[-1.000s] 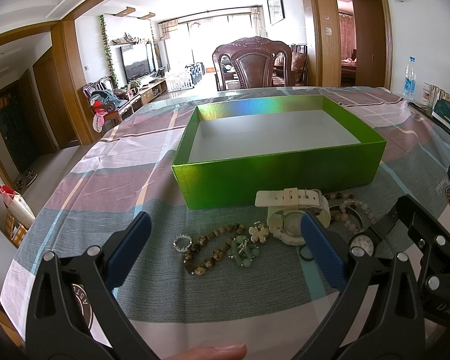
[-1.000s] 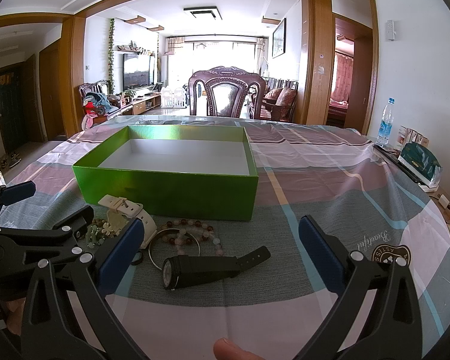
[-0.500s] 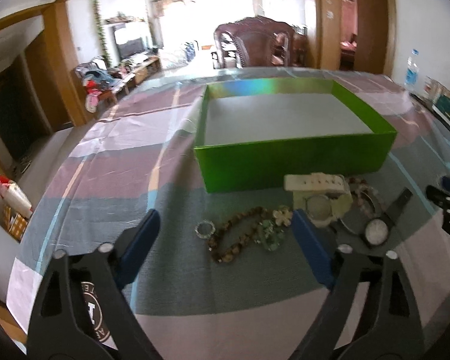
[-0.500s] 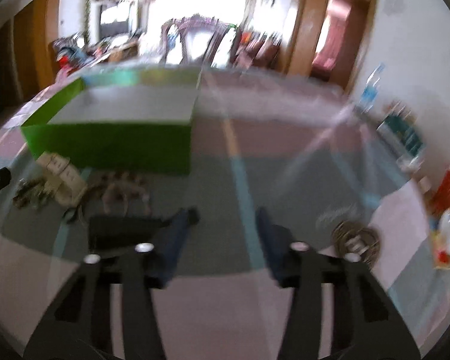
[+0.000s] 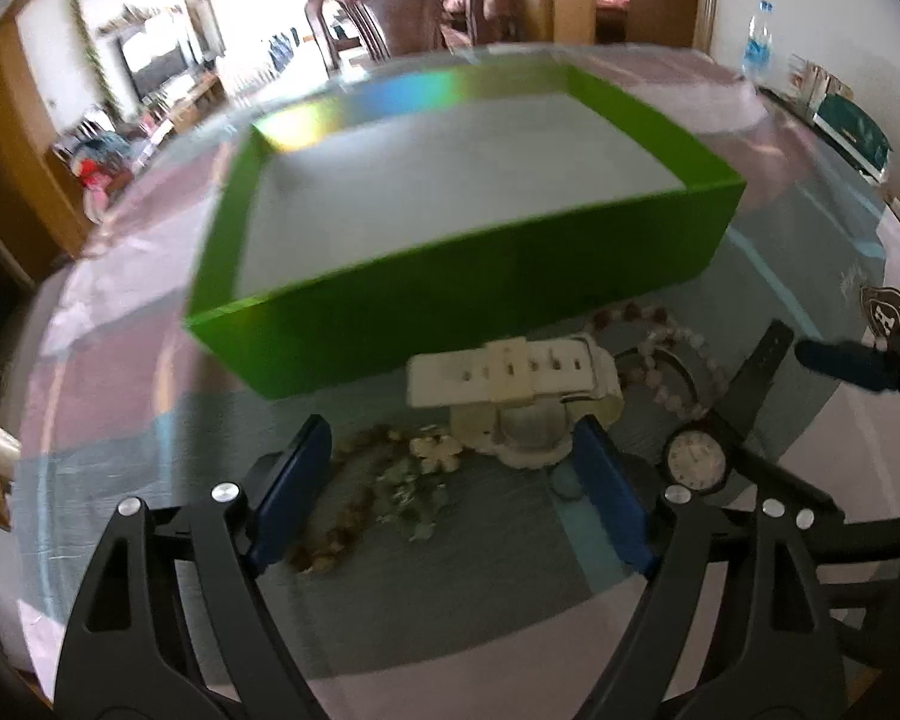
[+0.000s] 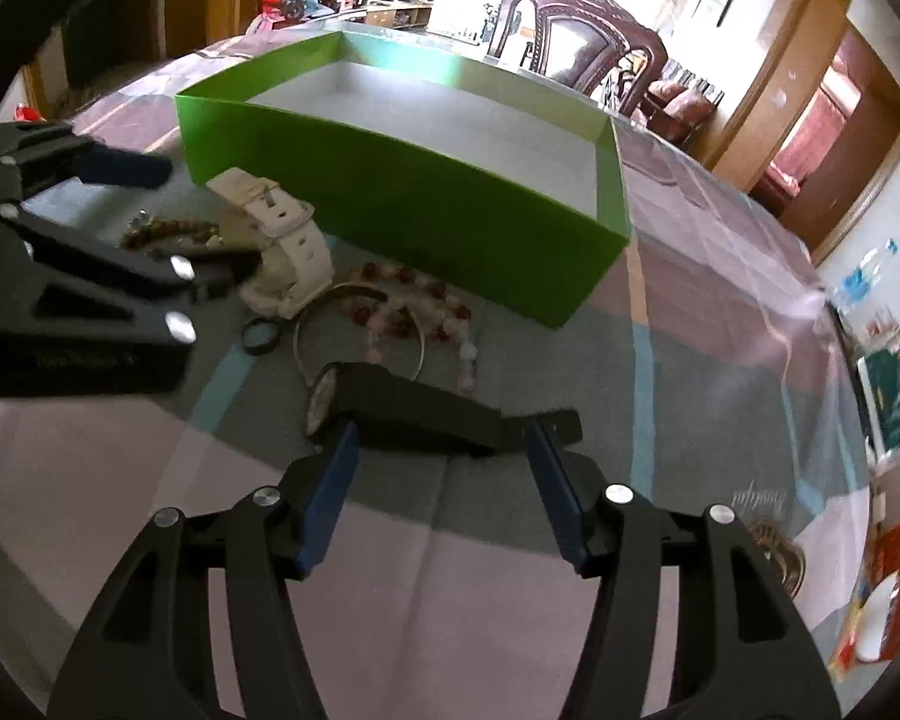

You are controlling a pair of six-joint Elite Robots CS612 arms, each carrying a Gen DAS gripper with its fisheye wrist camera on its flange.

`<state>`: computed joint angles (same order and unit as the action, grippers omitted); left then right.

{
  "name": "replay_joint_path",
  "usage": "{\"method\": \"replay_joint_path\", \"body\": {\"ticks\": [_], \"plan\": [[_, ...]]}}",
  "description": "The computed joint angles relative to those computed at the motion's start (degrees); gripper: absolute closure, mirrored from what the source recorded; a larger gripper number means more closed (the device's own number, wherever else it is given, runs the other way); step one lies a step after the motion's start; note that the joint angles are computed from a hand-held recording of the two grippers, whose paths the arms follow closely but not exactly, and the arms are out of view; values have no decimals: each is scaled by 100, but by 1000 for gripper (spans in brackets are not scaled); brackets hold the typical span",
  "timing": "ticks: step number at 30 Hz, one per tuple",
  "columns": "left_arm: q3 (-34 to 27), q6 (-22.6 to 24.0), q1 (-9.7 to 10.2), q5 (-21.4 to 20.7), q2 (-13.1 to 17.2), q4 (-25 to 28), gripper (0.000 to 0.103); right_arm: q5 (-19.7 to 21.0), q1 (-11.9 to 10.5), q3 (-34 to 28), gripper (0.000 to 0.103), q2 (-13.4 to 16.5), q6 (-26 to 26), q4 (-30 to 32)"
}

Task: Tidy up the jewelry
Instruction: 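Grasp the white watch with the left tool while the right tool grasps the black watch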

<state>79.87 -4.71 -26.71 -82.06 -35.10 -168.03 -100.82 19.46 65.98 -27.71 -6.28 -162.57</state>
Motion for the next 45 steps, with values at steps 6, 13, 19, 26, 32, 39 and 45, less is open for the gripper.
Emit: {"method": "replay_joint_path", "body": {"ticks": [6,13,19,26,32,39,45], "plan": [[-118,-354,207,-655,125,-158,78,576,-118,-437,82,208,-110,263],[-145,-685,299,-649,193,-371,87,293,-154,-398,99,250,404,-480],[-104,-866,316,-431,173,-452,54,806,-323,-216,84,148,719,-600],[-126,-746,238,-85,227,-617,59,1090,-270,-180,58,159,437,-522],[-150,-695,213,-80,249,-605,75,1182,-240,-315,85,257,395,-225],[-90,-758,218,-126,210,-665,96,1317,-230,-198,100,220,336,-483],[-6,-779,170,148,179,-870,98,1189,-213,-165,100,209,370,-608]]}}
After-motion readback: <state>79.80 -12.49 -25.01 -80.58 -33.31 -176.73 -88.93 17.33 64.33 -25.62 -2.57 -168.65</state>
